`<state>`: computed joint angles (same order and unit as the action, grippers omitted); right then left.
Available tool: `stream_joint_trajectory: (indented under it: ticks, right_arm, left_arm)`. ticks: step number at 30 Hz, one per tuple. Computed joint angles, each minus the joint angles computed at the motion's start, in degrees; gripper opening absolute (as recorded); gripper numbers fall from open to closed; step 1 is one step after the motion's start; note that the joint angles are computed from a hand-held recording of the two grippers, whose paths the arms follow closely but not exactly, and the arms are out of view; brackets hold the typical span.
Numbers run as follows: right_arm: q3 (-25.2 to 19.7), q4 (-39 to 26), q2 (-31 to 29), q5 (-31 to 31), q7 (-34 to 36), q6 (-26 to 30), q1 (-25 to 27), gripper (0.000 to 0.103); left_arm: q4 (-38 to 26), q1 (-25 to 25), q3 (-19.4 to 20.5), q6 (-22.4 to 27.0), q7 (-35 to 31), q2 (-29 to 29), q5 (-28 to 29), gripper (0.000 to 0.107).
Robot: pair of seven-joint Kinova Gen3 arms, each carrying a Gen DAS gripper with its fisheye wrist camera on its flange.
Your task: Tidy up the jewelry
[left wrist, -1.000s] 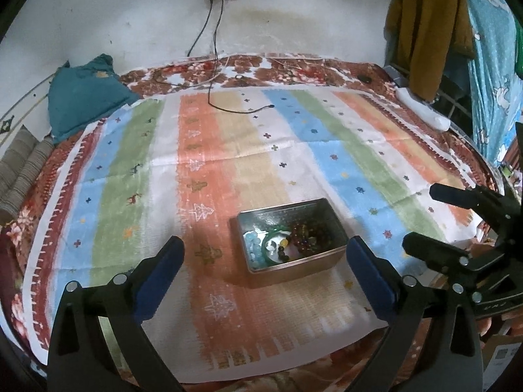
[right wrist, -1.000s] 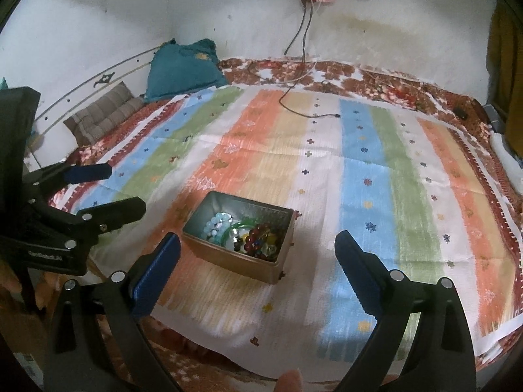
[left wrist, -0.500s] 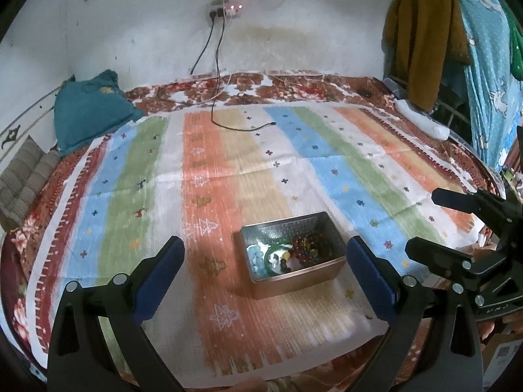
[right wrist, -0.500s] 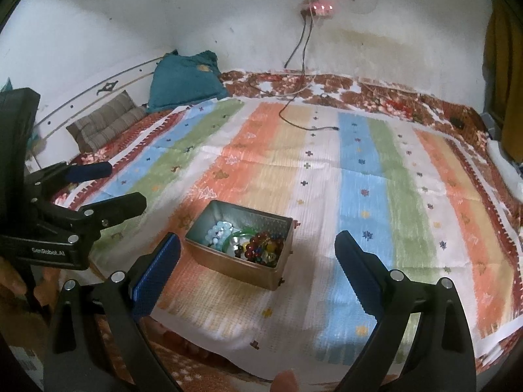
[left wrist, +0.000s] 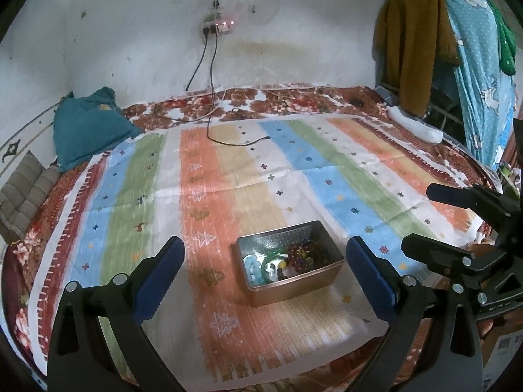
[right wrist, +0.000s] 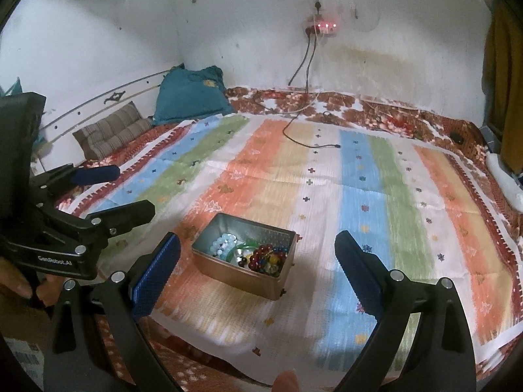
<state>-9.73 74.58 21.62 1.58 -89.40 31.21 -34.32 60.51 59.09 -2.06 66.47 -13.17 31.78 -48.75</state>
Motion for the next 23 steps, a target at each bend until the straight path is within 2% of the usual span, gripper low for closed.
stream_joint_trajectory:
  ticks: [17,23]
  right_arm:
    - [-0.24,1.76,-0.96,-0.02,0.04,-2.42,0.21,0.096]
    - [-0.31,1.81,-0.97,-0.28,0.15,-2.55,0.34,0.096]
  left_arm:
    - [1.03,0.59,0.05,-0.85,1.56,-0.55,-1.72,0.097]
    - [-0.60,0.82,-0.12,0.38,1.20,0.08,-1.81,0.097]
